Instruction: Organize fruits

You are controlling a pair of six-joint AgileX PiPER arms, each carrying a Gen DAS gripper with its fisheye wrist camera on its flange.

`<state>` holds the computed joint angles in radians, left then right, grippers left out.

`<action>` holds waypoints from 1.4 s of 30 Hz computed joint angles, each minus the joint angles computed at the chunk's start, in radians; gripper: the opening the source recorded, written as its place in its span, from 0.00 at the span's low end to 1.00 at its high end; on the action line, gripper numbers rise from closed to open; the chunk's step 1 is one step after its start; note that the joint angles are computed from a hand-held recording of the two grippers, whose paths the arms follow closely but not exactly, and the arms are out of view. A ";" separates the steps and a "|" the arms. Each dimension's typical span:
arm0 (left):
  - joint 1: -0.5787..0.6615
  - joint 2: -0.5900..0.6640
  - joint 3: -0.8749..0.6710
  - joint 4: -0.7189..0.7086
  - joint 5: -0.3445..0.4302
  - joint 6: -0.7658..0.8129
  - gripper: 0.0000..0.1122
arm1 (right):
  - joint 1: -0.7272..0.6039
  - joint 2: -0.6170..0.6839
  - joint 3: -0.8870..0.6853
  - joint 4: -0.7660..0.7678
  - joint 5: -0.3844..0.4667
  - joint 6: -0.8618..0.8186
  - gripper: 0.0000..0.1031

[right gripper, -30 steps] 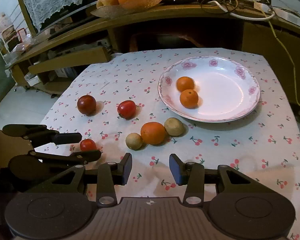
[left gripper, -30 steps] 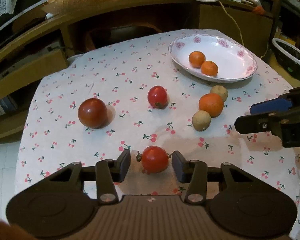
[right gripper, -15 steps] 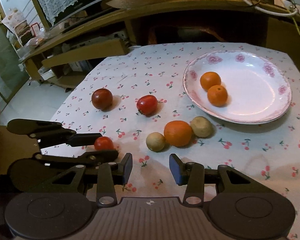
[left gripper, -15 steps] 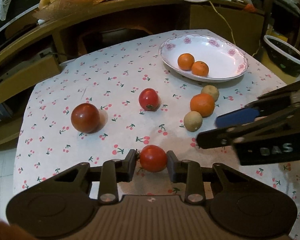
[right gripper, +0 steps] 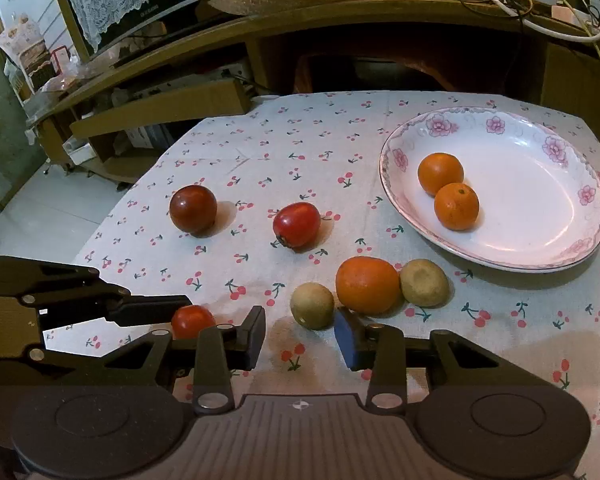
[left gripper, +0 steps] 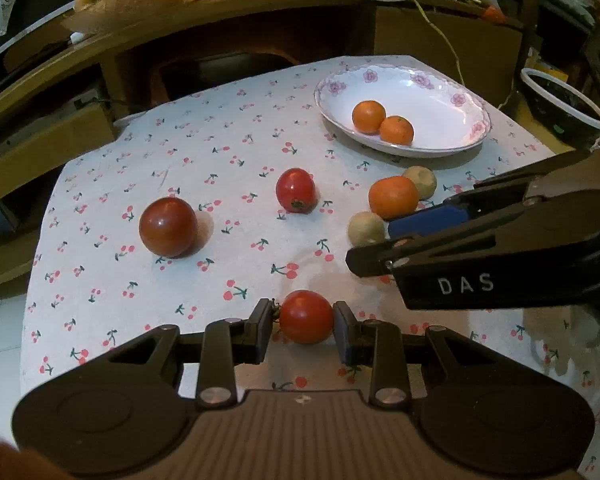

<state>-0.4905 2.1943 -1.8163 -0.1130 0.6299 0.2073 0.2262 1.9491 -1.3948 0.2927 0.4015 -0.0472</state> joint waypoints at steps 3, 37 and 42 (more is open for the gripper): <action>-0.001 0.002 -0.003 -0.001 0.000 -0.002 0.34 | 0.000 0.003 -0.004 -0.012 -0.004 0.013 0.37; -0.041 -0.046 0.067 -0.152 -0.030 0.161 0.34 | 0.032 -0.191 0.219 -0.398 0.035 0.296 0.24; -0.069 -0.046 0.104 -0.109 -0.079 0.163 0.35 | 0.033 -0.232 0.293 -0.411 -0.013 0.282 0.25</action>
<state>-0.5599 2.1478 -1.7124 -0.2224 0.5507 0.3700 0.2594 1.7172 -1.1020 -0.1178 0.3888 0.2348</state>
